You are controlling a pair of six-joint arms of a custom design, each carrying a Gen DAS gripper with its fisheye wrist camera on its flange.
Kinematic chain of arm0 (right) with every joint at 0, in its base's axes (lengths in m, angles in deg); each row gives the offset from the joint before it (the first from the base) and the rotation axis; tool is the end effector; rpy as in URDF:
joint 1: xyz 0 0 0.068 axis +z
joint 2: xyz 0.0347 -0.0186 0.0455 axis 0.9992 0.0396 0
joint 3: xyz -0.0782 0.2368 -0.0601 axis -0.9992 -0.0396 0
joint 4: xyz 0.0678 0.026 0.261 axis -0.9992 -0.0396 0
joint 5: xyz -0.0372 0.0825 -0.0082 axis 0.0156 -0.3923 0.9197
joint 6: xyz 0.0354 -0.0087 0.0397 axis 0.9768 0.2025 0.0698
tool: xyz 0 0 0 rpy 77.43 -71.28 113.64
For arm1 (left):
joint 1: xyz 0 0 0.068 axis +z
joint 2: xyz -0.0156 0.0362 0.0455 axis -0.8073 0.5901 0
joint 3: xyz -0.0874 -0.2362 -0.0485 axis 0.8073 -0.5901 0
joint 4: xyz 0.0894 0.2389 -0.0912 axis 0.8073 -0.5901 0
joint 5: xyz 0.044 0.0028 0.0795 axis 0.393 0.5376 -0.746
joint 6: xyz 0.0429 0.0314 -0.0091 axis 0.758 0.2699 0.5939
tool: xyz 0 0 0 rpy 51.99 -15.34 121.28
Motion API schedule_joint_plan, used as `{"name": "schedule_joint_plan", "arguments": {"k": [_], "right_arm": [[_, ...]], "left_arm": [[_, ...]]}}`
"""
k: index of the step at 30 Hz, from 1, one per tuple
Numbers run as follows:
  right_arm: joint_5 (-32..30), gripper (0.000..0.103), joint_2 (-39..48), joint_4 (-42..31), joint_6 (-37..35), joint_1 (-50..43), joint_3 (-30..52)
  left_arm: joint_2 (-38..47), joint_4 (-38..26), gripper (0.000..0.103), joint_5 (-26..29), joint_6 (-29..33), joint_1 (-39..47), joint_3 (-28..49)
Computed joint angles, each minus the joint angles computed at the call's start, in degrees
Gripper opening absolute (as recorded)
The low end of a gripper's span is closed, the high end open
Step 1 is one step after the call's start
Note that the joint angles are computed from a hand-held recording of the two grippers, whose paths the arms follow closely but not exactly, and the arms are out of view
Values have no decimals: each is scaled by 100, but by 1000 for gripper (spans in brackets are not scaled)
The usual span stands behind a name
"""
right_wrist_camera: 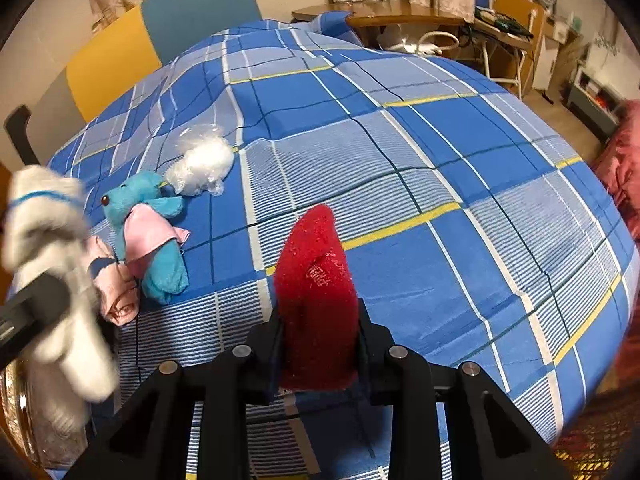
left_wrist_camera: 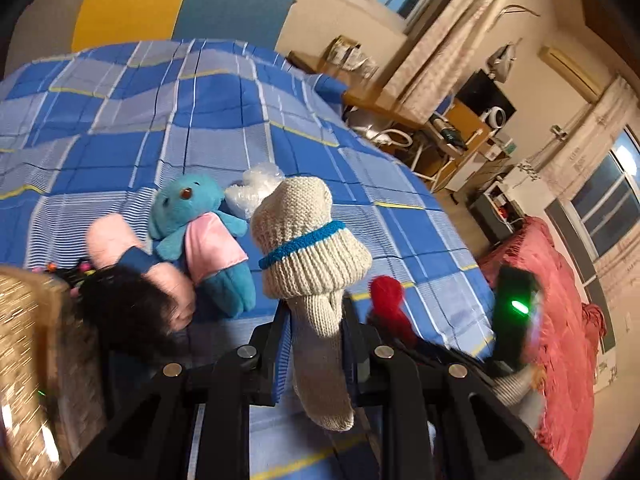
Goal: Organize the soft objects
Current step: 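Carry the white sock puppet into the gold tray and open the left tool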
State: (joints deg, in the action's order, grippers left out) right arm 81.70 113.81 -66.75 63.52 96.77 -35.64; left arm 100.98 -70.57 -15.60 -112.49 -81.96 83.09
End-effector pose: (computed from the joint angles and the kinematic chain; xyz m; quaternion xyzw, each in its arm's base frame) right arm 0.2672 0.0414 0.0500 0.1169 0.9571 0.0559 0.2590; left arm 0.2604 -0.1470 0.1191 0.0592 0.9238 -0.2469 0.2868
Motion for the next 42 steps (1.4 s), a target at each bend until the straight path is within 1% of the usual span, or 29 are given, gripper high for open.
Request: {"name": "schedule_joint_plan", "arguments": {"k": [1, 2, 4, 6, 7, 8, 12, 15, 19, 21, 22, 25, 27, 29, 31, 33, 37, 40, 42], "right_arm": [[51, 30, -9, 17, -26, 57, -8], [117, 30, -22, 36, -57, 122, -16], [204, 30, -43, 60, -117, 191, -29], [268, 30, -42, 81, -150, 247, -28], [300, 30, -38, 91, -167, 281, -28], [335, 30, -34, 91, -178, 304, -24], [554, 30, -27, 115, -247, 477, -19], [792, 30, -66, 183, -360, 649, -46], [1058, 30, -141, 267, -561, 887, -77], [1096, 30, -195, 330, -620, 944, -117], [1126, 30, -228, 372, -654, 973, -144], [1197, 30, -263, 411, -654, 1036, -172], [1198, 30, -249, 418, -650, 1050, -169], [1228, 30, -243, 417, -626, 1078, -172], [1250, 30, -257, 439, -610, 1090, -186], [1283, 30, -300, 492, -604, 1105, -228], [1408, 30, -521, 716, -628, 1206, -399], [1303, 30, -801, 1029, -681, 1248, -624], [1341, 30, -917, 1171, -700, 1313, -715]], "left_arm": [[-411, -141, 21, 104, 34, 47, -224], [-641, -241, 21, 191, 71, 63, -328], [-1307, -508, 21, 272, 234, 123, -630], [-2090, -944, 21, 401, 477, 287, -910], [-2296, -1073, 21, 471, 539, 377, -982], [-2655, -1341, 21, 632, 649, 586, -1091], [-3524, -2088, 21, 1109, 1086, 1306, -1311], [-4032, -2591, 21, 1513, 1459, 1914, -1398], [-4495, -3327, 21, 2152, 2303, 3006, -1387], [-4539, -3741, 21, 2499, 2859, 3650, -1292], [-4491, -3969, 21, 2717, 3229, 4067, -1225], [-4266, -4466, 21, 3120, 4129, 5037, -1079], [-3929, -4762, 21, 3339, 4775, 5722, -927], [-3337, -5027, 21, 3541, 5546, 6477, -697], [-2967, -5050, 21, 3498, 5933, 6883, -576], [-2389, -5072, 21, 3397, 6413, 7342, -388], [-1254, -4882, 21, 3142, 7070, 8179, -32], [-505, -4746, 21, 2933, 7405, 8629, 258], [42, -4600, 21, 2769, 7568, 8913, 488]]}}
